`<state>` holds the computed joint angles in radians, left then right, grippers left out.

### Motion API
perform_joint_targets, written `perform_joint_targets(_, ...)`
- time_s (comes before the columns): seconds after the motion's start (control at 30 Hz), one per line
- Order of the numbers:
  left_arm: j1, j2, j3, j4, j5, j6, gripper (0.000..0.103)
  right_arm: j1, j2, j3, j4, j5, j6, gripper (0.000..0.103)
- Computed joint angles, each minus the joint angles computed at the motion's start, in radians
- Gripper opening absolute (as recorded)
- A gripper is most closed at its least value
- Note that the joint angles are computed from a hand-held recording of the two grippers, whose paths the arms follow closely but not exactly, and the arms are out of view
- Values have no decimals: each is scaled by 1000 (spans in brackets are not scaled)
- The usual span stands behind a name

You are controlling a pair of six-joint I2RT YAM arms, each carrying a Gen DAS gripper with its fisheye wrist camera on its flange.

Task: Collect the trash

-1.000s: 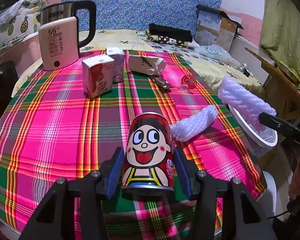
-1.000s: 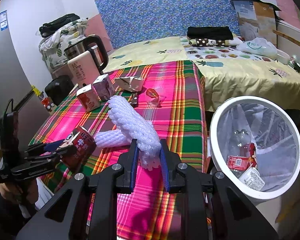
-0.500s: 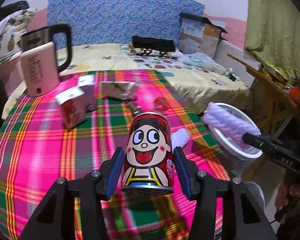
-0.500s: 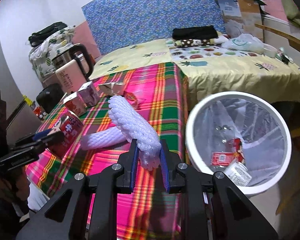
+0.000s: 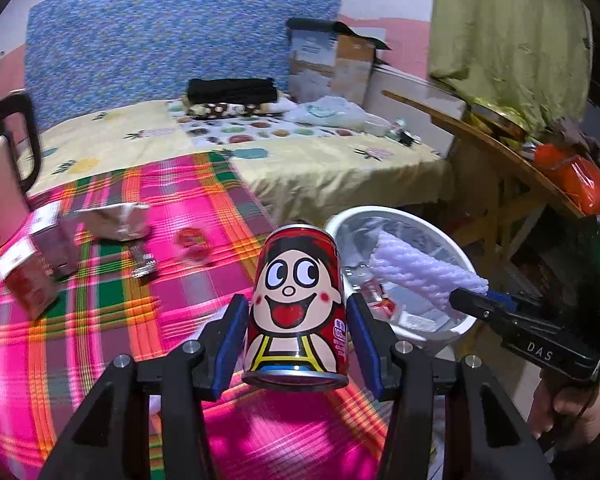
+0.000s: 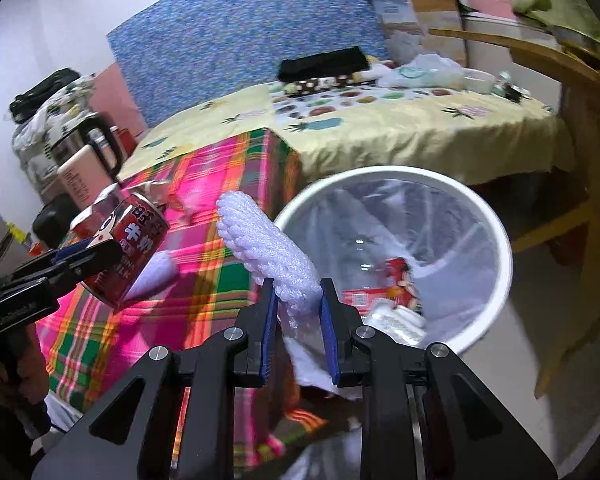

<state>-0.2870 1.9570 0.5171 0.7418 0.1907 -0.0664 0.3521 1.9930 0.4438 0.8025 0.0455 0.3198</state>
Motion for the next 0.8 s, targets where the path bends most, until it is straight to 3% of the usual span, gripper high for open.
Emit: perform_joint_targets(0.8, -208, 235, 352, -210, -16, -18, 53, -159, 45, -5, -57, 22, -23, 24)
